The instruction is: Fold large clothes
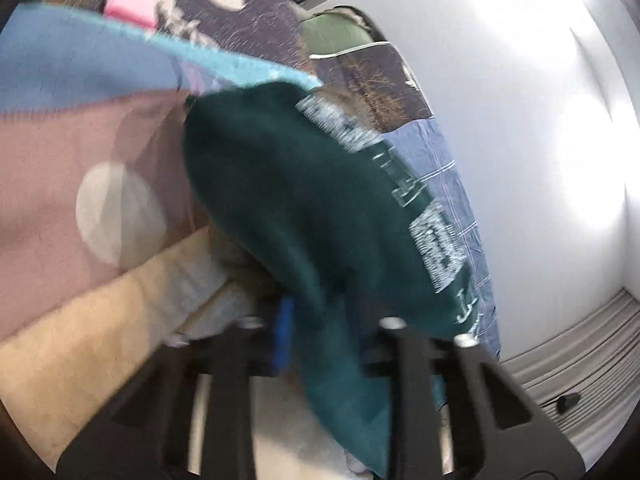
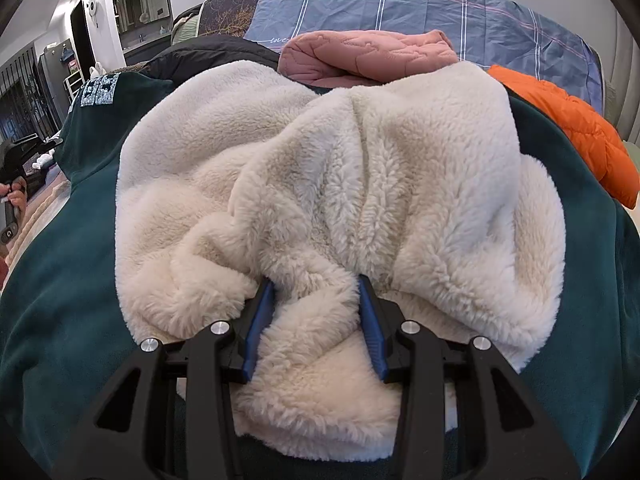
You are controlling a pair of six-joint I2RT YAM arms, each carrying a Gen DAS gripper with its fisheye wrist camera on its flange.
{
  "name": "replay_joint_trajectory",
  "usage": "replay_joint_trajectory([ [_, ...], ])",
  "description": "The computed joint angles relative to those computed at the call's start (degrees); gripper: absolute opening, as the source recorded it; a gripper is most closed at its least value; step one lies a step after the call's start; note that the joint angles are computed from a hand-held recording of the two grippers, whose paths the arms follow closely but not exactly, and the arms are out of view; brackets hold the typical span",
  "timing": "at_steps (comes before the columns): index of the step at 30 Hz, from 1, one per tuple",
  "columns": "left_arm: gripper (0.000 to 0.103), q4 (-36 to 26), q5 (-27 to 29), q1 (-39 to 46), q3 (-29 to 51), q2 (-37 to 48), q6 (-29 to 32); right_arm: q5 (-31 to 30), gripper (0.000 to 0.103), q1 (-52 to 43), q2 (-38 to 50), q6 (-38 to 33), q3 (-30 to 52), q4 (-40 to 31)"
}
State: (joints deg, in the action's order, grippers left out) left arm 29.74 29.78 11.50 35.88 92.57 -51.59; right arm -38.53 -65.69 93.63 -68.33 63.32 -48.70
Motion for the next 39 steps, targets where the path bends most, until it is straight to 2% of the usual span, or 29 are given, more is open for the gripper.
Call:
replay_joint_trajectory([
  [5, 0.008, -11.36, -7.42, -4.72, 1.70, -13.52, 8.35, -0.06, 0.043, -0.15, 0.09, -0.23, 0.14, -0.23],
  [8, 0.007, -21.27, -16.69, -13.17, 6.18, -22.24, 17.07, -0.15, 0.043, -0.18, 0.16, -0.22, 0.18, -0.31],
  [10, 0.006, -26.61, -22.40, -20.21, 11.63, -24.25, 23.12, -0.30, 0.043, -0.13, 0.27, -0.08, 0.24, -0.31],
  [11, 0.005, -27.85, -23.36, -22.74, 13.90, -24.07, 24.73, -0.41, 0.043, -0.14, 0.36, -0.06, 0.32, -0.37],
  [15, 0.005, -34.15, -31.30, -38.83, 26.63, -18.71, 33.15, -0.64, 0.043, 0.18, 0.67, 0.36, 0.42, -0.27],
  [17, 0.005, -37.93, -33.82, -48.05, 35.12, -11.83, 37.07, -0.89, 0.043, 0.16, 1.04, 0.41, 0.81, -0.69],
  [20, 0.005, -41.06, -38.12, -59.32, 43.60, -2.33, 41.94, -1.98, 0.043, -0.44, 1.82, 0.02, 2.12, -2.69],
  [22, 0.006, -43.96, -37.71, -65.12, 49.00, 4.87, 44.16, -3.04, 0.047, -2.08, 2.88, -1.60, 5.12, -7.20],
  [23, 0.007, -45.86, -37.55, -66.84, 51.00, 7.43, 45.00, -3.00, 0.054, -2.84, 3.30, -2.03, 6.74, -9.17],
  [24, 0.012, -47.85, -37.81, -68.70, 52.58, 10.05, 46.23, -3.00, 0.055, -3.77, 3.67, -2.40, 8.37, -10.84],
  [26, 0.014, -48.37, -38.57, -71.01, 51.01, 11.67, 48.31, -3.98, 0.055, -6.36, 6.24, -4.59, 14.05, -16.51],
  [28, 0.024, -49.02, -40.09, -72.67, 48.69, 11.30, 49.11, -5.11, 0.055, -9.12, 9.31, -5.16, 20.70, -21.69],
  [30, 0.043, -47.42, -39.64, -72.37, 43.30, 8.19, 48.95, -6.14, 0.055, -10.57, 11.40, -4.81, 25.63, -25.17],
  [32, 0.049, -47.01, -39.84, -72.14, 38.20, 4.20, 46.98, -7.32, 0.055, -11.22, 10.51, -4.35, 27.65, -25.17],
  [36, 0.049, -46.53, -41.67, -69.09, 29.29, -4.10, 43.19, -8.67, 0.055, -9.48, 2.22, -10.10, 21.19, -22.21],
  [39, 0.049, -47.85, -44.55, -66.85, 26.37, -6.33, 40.18, -8.88, 0.055, -4.29, -7.50, -16.39, 12.21, -20.03],
])
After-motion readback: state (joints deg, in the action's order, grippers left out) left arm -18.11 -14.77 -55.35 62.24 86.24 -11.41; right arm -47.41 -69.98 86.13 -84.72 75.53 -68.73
